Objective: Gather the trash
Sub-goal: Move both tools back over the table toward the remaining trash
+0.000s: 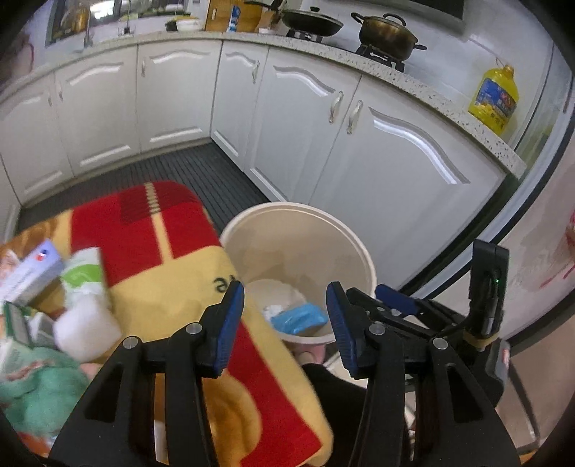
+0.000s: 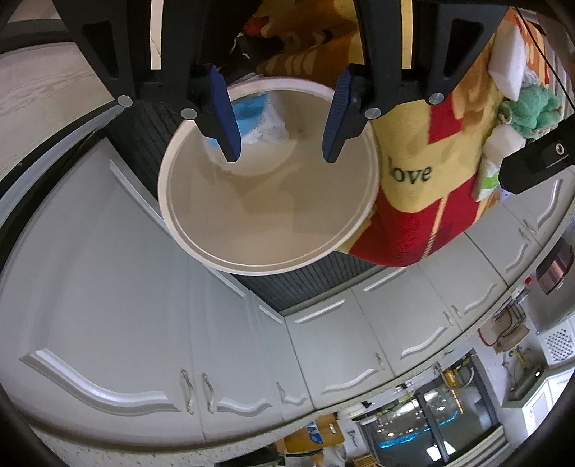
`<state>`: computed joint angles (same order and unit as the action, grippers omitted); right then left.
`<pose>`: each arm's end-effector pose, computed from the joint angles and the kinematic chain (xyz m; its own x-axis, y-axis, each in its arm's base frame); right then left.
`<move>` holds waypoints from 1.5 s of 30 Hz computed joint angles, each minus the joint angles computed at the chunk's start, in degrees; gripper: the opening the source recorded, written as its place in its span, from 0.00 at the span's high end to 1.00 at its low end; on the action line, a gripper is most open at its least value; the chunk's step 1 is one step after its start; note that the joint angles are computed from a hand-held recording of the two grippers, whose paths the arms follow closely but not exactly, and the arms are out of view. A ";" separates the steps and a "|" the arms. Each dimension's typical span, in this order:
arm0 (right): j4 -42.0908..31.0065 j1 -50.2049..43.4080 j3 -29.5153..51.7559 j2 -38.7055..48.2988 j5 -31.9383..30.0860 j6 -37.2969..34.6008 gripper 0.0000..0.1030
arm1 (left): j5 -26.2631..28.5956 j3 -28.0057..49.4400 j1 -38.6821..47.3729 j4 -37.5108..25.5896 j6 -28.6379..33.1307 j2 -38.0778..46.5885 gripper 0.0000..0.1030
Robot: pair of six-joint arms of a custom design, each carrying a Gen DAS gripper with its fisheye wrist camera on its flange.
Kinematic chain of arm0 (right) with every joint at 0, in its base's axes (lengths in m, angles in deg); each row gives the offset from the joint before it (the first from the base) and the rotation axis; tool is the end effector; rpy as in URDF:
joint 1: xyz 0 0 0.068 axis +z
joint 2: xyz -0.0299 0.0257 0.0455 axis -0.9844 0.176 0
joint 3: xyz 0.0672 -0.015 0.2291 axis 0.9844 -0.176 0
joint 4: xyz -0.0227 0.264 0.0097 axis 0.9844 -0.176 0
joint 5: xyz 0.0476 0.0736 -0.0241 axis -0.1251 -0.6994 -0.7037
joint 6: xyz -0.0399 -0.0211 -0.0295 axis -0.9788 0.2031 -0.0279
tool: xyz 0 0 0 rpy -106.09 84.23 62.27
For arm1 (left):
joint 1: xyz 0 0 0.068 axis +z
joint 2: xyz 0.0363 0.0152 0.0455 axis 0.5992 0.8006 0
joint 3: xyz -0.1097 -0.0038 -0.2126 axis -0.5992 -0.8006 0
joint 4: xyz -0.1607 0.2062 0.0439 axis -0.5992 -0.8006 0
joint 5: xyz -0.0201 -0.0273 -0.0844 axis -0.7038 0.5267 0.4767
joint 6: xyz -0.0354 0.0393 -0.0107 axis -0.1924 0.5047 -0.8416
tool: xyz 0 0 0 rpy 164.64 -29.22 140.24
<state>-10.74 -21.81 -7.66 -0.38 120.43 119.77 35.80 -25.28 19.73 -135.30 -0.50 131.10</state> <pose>0.1841 0.2591 0.2269 -0.7164 0.3359 -0.6115 0.2310 0.9412 0.2464 0.2199 -0.0797 0.2958 -0.7151 0.2576 -0.6498 0.5050 0.8331 -0.2255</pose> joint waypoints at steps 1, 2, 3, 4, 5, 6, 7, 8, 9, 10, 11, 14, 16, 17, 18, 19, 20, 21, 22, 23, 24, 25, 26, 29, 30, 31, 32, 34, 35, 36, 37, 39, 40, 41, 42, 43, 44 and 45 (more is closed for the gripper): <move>-0.19 0.42 0.56 0.31 0.23 -0.13 0.56 | -0.05 -0.27 0.59 -0.49 0.68 -1.00 0.55; -0.61 1.09 1.83 1.08 0.54 -0.22 0.55 | 0.08 -0.57 1.29 -0.94 1.35 -1.87 0.55; -0.72 1.60 2.36 1.46 0.76 -0.15 0.55 | 0.09 -0.85 2.29 -1.57 2.17 -2.87 0.55; -0.92 2.03 3.26 2.04 0.95 -0.22 0.55 | -0.06 -1.11 2.97 -1.96 2.68 -3.57 0.55; -1.30 2.66 4.55 2.86 1.21 -0.30 0.55 | -0.18 -1.52 3.73 -2.36 3.26 -4.45 0.55; -1.55 3.30 5.42 3.52 1.53 -0.15 0.55 | -0.30 -1.91 4.74 -2.78 3.96 -5.51 0.55; -1.93 3.72 6.39 4.09 1.72 -0.14 0.55 | -0.28 -2.30 5.67 -3.04 4.60 -6.31 0.55; -2.18 4.04 7.10 4.55 1.85 -0.10 0.55 | -0.29 -2.64 6.88 -3.45 5.34 -7.29 0.55; -2.46 4.43 8.05 5.15 2.00 -0.11 0.55 | 0.08 -2.81 8.10 -3.84 6.06 -7.88 0.55; -2.82 4.88 9.16 5.78 2.19 -0.17 0.55 | 0.49 -3.00 9.17 -4.25 6.63 -8.47 0.55; -3.14 5.20 9.96 6.27 2.33 -0.11 0.55 | 1.06 -3.09 10.39 -4.77 7.27 -9.00 0.55; -4.43 6.57 13.94 8.59 2.63 -0.21 0.54 | 3.56 -3.19 14.71 -6.75 9.85 -10.46 0.55; -5.20 7.24 16.11 9.84 2.76 -0.59 0.53 | 5.79 -2.89 18.42 -8.57 12.28 -11.05 0.55; -5.57 7.56 17.39 10.55 2.79 -0.97 0.51 | 7.30 -2.67 20.87 -9.65 13.93 -11.27 0.55; -5.74 8.00 18.81 11.41 2.81 -1.39 0.50 | 8.50 -2.39 22.91 -10.55 15.34 -11.33 0.55; -5.66 8.39 20.08 12.19 2.75 -1.90 0.48 | 9.87 -2.07 25.33 -11.57 17.03 -11.32 0.55; -5.59 8.62 20.76 12.62 2.71 -2.16 0.45 | 11.51 -1.63 28.31 -12.84 19.25 -11.14 0.55; -5.50 8.97 21.78 13.26 2.62 -2.59 0.45 | 12.54 -1.35 30.38 -13.82 20.70 -11.14 0.55; -5.51 9.27 22.93 14.03 2.51 -3.00 0.44 | 13.86 -0.89 32.91 -14.96 22.65 -10.82 0.55; -5.58 9.58 24.22 14.92 2.31 -3.48 0.44 | 15.35 -0.48 35.67 -16.19 24.98 -10.39 0.55; -5.59 9.89 25.52 15.85 2.07 -3.98 0.44 | 17.03 0.17 39.27 -17.76 28.03 -9.60 0.55; -5.42 10.19 26.86 16.83 1.69 -4.59 0.44 | 18.04 0.61 41.80 -18.85 30.17 -8.98 0.55; -5.14 10.44 27.90 17.65 1.26 -5.05 0.44 | 19.01 1.08 44.44 -19.98 32.41 -8.19 0.55; -3.95 10.73 30.48 19.85 -0.98 -6.47 0.43 | 22.09 2.83 53.78 -23.83 40.50 -4.37 0.55; -3.64 10.84 31.41 20.68 -1.78 -6.95 0.43 | 22.56 3.30 56.04 -24.58 42.51 -3.08 0.55; -3.46 10.99 32.28 21.46 -2.33 -7.31 0.43 | 22.91 3.76 57.96 -25.33 44.23 -1.91 0.55; -3.45 11.15 33.95 22.87 -3.12 -7.78 0.42 | 23.42 4.43 60.43 -26.33 46.47 -0.17 0.55; -3.40 11.29 36.12 24.73 -4.40 -8.34 0.40 | 23.85 5.24 63.42 -27.38 49.19 2.31 0.52; -3.11 11.48 37.65 26.21 -5.51 -8.49 0.39 | 23.95 5.61 64.66 -27.82 50.33 3.61 0.51; -2.82 11.50 38.30 26.88 -6.21 -8.62 0.39 | 24.15 5.84 65.59 -28.14 51.17 4.66 0.50; -2.25 11.48 39.82 28.41 -7.76 -8.97 0.39 | 24.25 5.98 66.20 -28.38 51.64 5.41 0.50; -1.75 11.63 41.91 30.60 -9.68 -9.38 0.39 | 24.38 6.19 67.37 -28.83 52.80 6.71 0.50; -1.86 11.68 42.82 31.43 -10.15 -9.51 0.39 | 24.54 6.39 67.87 -28.98 53.50 7.29 0.50; -2.50 11.70 44.75 33.04 -10.97 -9.85 0.39 | 24.75 6.32 68.70 -29.22 54.69 7.70 0.50; -3.16 11.88 46.00 33.99 -11.19 -9.92 0.39 | 24.77 6.48 69.02 -29.27 55.08 8.01 0.50; -4.00 11.98 47.82 35.32 -11.51 -10.20 0.39 | 24.71 6.73 69.48 -29.12 55.47 8.61 0.50; -4.37 12.04 48.49 35.79 -11.70 -10.40 0.39 | 24.68 6.77 70.09 -29.09 56.00 9.03 0.50; -4.77 12.09 49.25 36.33 -11.74 -10.50 0.39 | 24.61 6.96 70.91 -29.00 56.66 9.76 0.50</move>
